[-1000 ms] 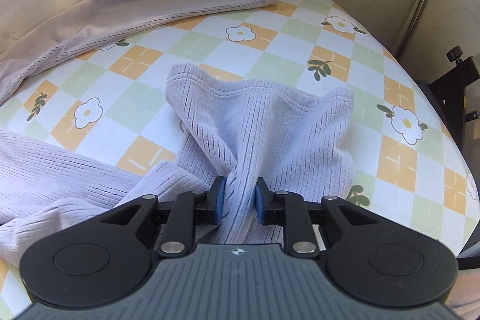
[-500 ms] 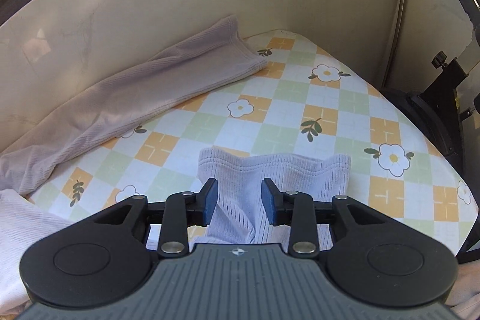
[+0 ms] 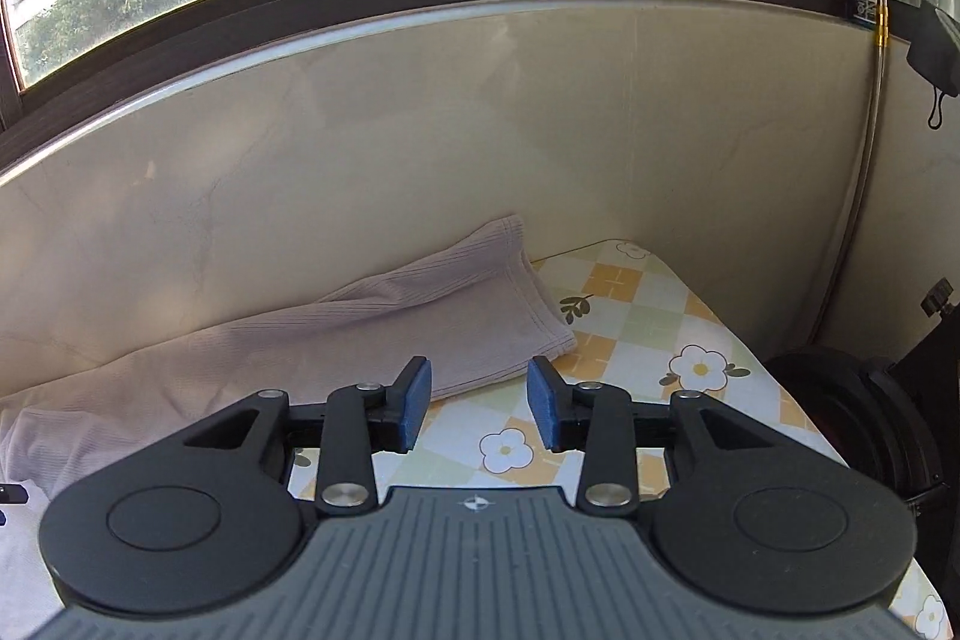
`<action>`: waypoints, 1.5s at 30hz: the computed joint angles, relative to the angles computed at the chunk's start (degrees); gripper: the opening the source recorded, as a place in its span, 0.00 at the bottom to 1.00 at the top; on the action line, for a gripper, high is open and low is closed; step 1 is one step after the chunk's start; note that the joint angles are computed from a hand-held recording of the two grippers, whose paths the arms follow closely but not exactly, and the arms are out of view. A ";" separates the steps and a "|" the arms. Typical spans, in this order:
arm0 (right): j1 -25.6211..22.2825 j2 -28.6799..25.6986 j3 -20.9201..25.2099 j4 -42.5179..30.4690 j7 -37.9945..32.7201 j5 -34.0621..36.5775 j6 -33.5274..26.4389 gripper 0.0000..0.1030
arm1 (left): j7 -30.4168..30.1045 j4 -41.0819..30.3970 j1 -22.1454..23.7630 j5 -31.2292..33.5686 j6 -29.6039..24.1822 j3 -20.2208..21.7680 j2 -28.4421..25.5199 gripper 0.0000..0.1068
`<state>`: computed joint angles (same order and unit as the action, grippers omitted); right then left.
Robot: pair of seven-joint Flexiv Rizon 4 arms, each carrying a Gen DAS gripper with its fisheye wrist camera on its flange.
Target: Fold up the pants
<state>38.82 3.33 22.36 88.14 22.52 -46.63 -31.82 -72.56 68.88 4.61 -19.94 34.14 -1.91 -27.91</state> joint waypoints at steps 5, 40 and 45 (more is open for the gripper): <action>-6.61 10.01 -1.67 13.93 -0.43 5.88 12.87 0.38 | -6.02 -0.04 -5.21 9.19 0.65 2.65 -0.74 0.66; -14.85 14.90 2.92 19.49 5.87 17.87 4.58 0.02 | -27.90 11.40 -4.16 19.13 -2.66 5.46 10.86 0.13; -12.97 12.95 4.02 16.59 8.97 20.11 -1.31 0.00 | -26.59 9.19 -3.56 19.44 -4.08 5.29 9.40 0.14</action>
<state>25.85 16.28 26.38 104.73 31.49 -26.52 -33.13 -99.15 78.07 1.04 -0.50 30.06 3.39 -18.51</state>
